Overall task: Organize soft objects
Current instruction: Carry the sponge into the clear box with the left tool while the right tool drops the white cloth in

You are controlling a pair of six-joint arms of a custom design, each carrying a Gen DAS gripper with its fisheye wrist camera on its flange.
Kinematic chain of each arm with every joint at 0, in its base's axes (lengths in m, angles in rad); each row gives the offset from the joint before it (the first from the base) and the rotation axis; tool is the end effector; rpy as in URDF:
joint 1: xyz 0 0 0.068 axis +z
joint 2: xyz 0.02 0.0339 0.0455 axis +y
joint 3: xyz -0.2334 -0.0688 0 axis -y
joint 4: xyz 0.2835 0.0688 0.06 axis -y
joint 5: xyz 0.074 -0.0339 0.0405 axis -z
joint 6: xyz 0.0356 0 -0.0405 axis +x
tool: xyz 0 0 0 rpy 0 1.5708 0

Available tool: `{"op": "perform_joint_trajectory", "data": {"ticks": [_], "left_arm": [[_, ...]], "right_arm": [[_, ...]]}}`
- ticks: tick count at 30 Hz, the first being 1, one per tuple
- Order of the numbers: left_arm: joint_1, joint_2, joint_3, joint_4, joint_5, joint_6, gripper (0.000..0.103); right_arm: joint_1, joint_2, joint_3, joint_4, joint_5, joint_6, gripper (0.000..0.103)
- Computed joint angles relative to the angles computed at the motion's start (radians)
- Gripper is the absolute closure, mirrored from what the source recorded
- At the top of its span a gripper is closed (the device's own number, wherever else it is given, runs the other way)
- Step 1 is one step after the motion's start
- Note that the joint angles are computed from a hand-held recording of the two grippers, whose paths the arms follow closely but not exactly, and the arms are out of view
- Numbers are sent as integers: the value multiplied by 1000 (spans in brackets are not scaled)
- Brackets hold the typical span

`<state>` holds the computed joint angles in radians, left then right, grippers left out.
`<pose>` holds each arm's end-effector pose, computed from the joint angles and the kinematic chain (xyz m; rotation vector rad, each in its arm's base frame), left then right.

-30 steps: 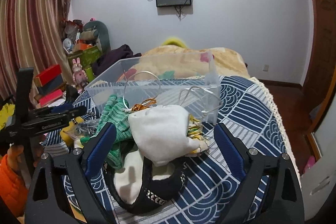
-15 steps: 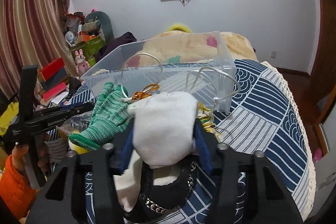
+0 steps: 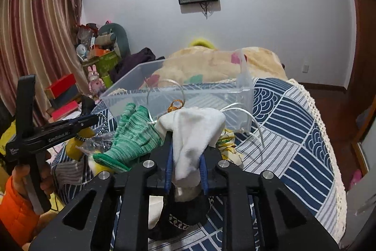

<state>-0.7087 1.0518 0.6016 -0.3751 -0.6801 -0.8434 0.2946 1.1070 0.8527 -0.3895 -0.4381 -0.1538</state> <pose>0.2078 -0.1487 0.1721 -0.4432 2.1337 -0.0462 0.2732 0.0987 0.2452 -0.7234 2.0780 0.5625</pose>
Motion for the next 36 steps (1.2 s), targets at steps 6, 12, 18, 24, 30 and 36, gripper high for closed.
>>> {"op": "perform_joint_trajectory", "data": {"ticks": [6,12,18,24,30,36], "left_arm": [[-75,-51,31,-51,-86,0,87],[-102,-52,93,-51,-143,67,87],[-57,-24,150,-1,-120,152,87],[29,45,210,55,-36,218,87],[93,182,303,68,26,261,87],[168,320,387,61,145,292,87]], "right_arm": [[-8,-64,-10,14,-8,18,86],[-13,-85,17,38,-27,37,86],[14,-28,84,82,-3,46,86],[41,65,165,117,26,61,86],[68,178,250,112,51,64,86],[106,300,344,37,97,21,86]]}}
